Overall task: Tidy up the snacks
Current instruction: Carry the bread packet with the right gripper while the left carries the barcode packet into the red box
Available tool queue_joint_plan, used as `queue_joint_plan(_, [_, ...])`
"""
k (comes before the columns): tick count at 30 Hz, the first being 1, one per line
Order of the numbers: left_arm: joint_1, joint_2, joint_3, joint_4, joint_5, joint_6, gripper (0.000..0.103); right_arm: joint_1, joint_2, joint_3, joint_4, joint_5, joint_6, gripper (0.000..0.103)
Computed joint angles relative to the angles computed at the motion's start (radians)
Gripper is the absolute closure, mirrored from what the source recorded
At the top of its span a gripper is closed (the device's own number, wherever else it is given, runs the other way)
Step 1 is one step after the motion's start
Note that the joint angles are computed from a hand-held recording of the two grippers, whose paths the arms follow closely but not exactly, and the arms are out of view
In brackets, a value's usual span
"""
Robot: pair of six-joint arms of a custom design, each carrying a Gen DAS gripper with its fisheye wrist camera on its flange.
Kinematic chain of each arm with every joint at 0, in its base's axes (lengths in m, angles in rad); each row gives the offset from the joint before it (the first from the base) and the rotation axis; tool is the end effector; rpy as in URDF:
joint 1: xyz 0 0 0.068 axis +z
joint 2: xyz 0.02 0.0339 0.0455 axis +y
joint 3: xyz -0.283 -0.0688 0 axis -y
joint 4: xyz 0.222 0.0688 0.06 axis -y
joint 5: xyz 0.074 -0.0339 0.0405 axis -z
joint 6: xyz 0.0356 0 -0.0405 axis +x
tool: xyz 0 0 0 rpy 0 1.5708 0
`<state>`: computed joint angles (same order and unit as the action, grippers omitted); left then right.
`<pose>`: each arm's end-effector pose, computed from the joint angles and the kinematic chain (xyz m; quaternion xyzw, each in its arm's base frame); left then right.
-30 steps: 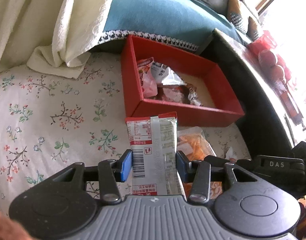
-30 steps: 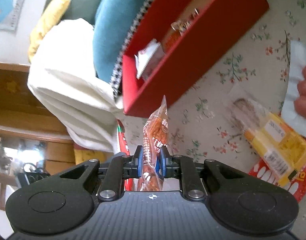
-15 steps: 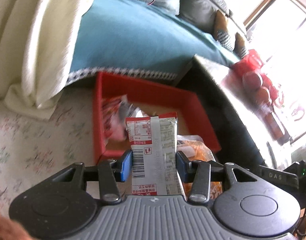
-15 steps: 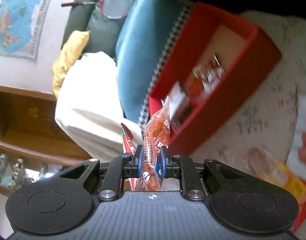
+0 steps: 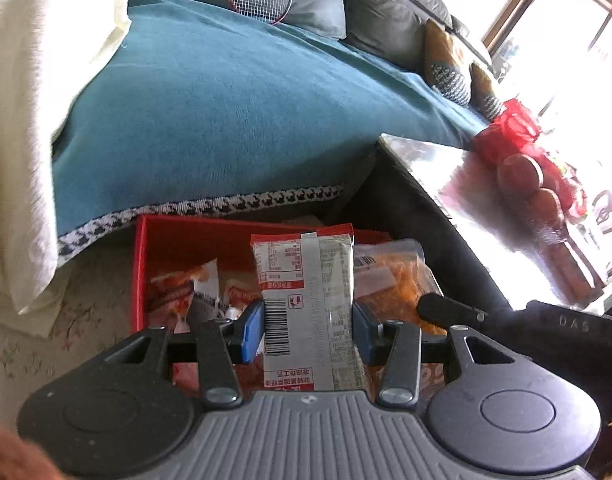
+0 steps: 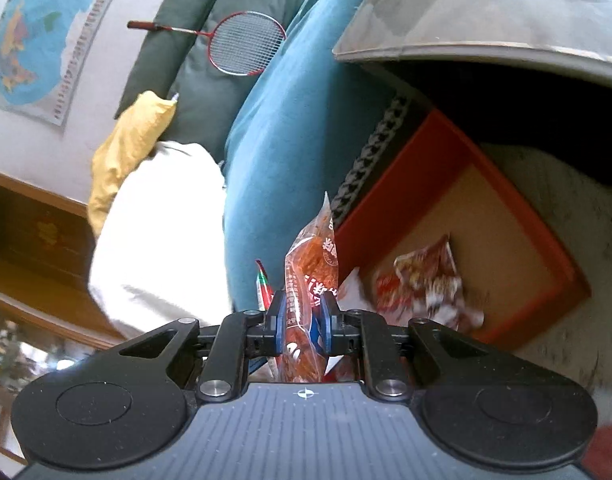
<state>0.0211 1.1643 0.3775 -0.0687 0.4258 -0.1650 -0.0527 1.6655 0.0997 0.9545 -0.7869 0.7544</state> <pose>0.1774 -0.0110 0.1783 -0.0114 0.9185 -0.2220 0.3271 0.1901 0.0152 0.1166 0.1590 0.8230 0.4659 0.2834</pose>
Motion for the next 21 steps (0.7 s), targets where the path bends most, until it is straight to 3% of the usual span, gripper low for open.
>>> queue_joint_plan(8, [-0.101, 0.327, -0.006, 0.285, -0.101, -0.070, 0.064, 0.040, 0.124, 0.127, -0.136, 0.107, -0.114, 0.079])
queue_joint_plan(13, [-0.146, 0.433, -0.027, 0.396, -0.141, -0.086, 0.064, 0.079, 0.150, 0.174, -0.243, 0.223, -0.191, 0.075])
queue_joint_plan(17, [-0.154, 0.433, -0.034, 0.395, -0.153, -0.090, 0.062, 0.166, 0.083, 0.186, -0.349, 0.383, -0.244, 0.049])
queue_joint_plan(18, [-0.156, 0.422, -0.037, 0.388, -0.158, -0.091, 0.062, 0.184, 0.057, 0.182, -0.367, 0.424, -0.255, 0.046])
queue_joint_plan(21, [-0.151, 0.362, -0.042, 0.347, -0.149, -0.099, 0.060, 0.184, 0.002, 0.175, -0.406, 0.422, -0.260, 0.033])
